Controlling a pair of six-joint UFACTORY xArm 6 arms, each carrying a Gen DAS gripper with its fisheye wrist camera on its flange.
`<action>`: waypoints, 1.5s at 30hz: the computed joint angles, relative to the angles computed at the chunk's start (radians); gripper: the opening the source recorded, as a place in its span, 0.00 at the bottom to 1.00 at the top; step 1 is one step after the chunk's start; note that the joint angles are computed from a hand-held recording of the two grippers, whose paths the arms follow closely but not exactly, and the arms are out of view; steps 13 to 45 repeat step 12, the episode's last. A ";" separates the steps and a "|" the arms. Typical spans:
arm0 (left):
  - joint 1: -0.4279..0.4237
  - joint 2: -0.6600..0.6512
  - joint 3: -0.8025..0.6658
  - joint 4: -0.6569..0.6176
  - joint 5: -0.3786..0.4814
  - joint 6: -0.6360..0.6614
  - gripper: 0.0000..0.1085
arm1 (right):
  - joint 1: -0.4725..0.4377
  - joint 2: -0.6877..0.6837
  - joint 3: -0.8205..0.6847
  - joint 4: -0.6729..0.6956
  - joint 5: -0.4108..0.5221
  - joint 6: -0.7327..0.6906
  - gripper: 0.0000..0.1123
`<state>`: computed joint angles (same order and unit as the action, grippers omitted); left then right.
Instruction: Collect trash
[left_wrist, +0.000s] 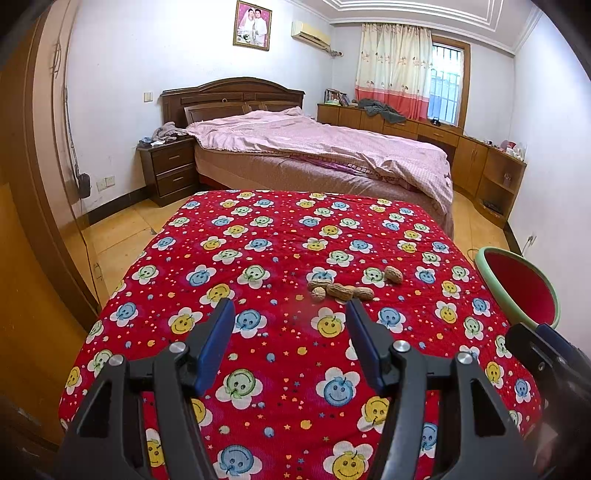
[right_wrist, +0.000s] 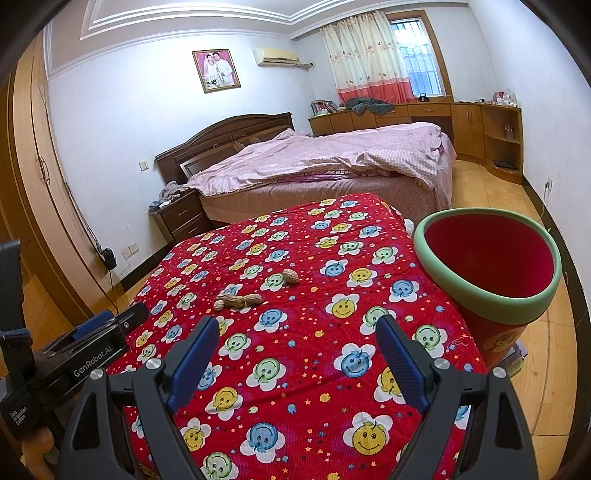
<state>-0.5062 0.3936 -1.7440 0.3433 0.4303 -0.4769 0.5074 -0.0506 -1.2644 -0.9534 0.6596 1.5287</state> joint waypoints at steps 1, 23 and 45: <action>0.000 0.000 0.000 -0.001 0.000 0.001 0.57 | 0.000 0.000 0.000 0.000 0.000 0.000 0.79; 0.000 0.002 -0.003 -0.005 0.005 0.003 0.57 | -0.001 0.000 0.001 -0.001 -0.001 0.002 0.79; 0.000 0.002 -0.003 -0.005 0.005 0.003 0.57 | -0.001 0.000 0.001 -0.001 -0.001 0.002 0.79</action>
